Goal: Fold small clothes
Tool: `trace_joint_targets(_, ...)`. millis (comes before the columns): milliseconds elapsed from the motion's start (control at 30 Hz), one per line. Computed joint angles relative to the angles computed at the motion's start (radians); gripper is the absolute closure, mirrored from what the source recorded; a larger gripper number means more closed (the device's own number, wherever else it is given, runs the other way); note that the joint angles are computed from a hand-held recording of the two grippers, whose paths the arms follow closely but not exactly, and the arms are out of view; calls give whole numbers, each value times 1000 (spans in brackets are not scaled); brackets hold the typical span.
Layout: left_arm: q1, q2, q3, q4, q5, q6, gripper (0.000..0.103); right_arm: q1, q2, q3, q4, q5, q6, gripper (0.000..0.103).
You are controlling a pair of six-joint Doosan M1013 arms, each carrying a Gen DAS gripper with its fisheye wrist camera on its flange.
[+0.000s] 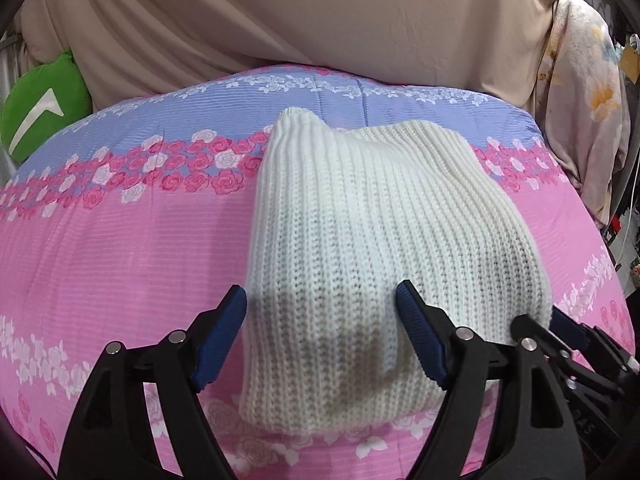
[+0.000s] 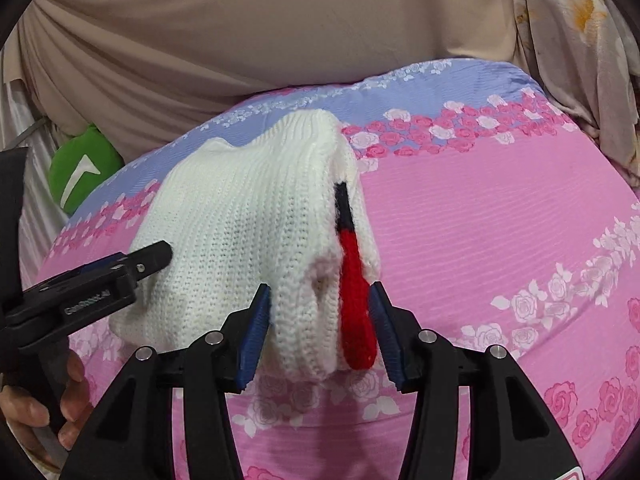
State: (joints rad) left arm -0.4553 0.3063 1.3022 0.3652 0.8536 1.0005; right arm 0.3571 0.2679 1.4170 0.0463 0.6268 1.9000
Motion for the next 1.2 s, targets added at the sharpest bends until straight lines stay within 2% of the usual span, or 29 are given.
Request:
trace_joint_targets(67,-3,3,1,9,9,-2,26,-16,10,8,87,7,-47,53)
trace_joint_targets(133,-5,2,6,21,11,-15,25,-24,10,24,129,-8,-62,44)
trace_joint_targets(200,-7,-1,9,19,15,-20,25,-30,5,33,166,-16,-84,43)
trace_joint_targets(300,-5,-18,23,-35,2,9,24,-27,-6,38,150,-31,-77,40)
trace_joint_targets(367,-2,-30,35,-66,-24,23,10,-29,-8,34,146,-44,-77,38)
trace_joint_targets(400,1,-33,38,-82,-39,28,9,-30,-4,27,146,-44,-76,34)
trace_joint_targets(533,7,2,1,-84,-13,30,9,-46,30,-11,261,-28,-174,26)
trace_joint_targets(567,14,15,-11,-106,-7,43,5,-50,37,-16,302,-28,-206,23)
trace_joint_targets(633,18,31,-22,-98,-2,25,5,-55,53,-25,367,-27,-255,20)
trace_joint_targets(700,21,36,-19,-91,-30,15,5,-56,59,-27,391,-36,-281,15)
trace_joint_targets(833,33,39,-5,-125,-87,26,5,-56,64,-34,412,-28,-321,12)
trace_joint_targets(967,57,16,10,-220,-99,55,5,-63,65,-31,470,-23,-379,14)
trace_joint_targets(1067,65,2,24,-218,-101,49,5,-63,64,-30,474,-25,-381,14)
trace_joint_targets(1200,93,25,13,-362,-91,165,5,-58,69,-40,448,-23,-363,14)
